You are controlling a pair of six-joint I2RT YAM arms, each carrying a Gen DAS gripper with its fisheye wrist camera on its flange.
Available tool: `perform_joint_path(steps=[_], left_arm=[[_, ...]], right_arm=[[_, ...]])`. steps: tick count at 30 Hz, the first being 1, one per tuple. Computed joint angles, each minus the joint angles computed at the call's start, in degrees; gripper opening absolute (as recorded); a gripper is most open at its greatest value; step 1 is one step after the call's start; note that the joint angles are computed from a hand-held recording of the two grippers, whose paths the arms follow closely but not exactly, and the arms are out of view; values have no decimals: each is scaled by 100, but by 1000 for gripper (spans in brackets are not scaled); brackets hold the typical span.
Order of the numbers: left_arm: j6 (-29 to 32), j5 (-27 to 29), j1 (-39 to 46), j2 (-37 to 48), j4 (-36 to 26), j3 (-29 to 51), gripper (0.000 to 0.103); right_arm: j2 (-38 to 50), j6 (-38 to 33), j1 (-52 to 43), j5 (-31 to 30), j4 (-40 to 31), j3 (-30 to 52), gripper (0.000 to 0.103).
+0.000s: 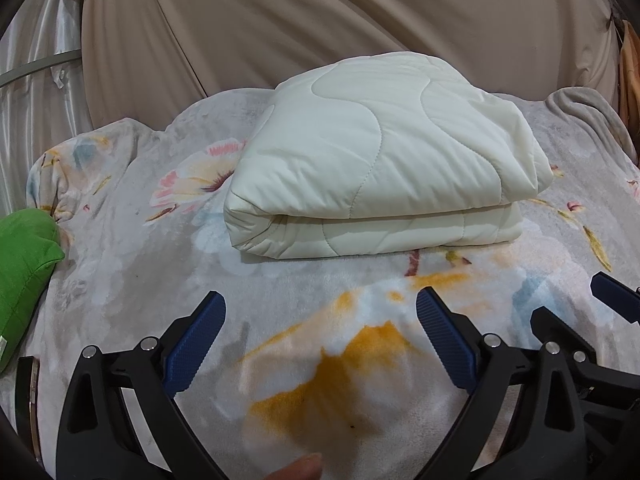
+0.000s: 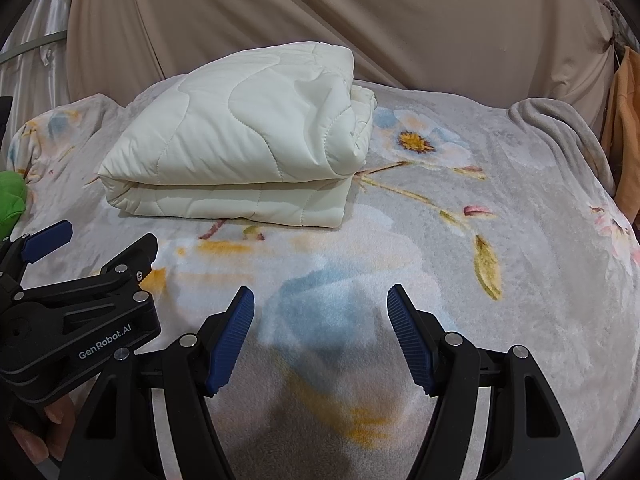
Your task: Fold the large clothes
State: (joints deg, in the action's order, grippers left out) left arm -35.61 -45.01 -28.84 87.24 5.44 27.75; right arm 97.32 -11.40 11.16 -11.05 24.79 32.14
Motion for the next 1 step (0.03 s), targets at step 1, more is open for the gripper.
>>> perform_joint_path(steps=[1], left_arm=[[0,0,0,0,0,0,94]], right_arm=[[-4,6,5,15,4,-1,67]])
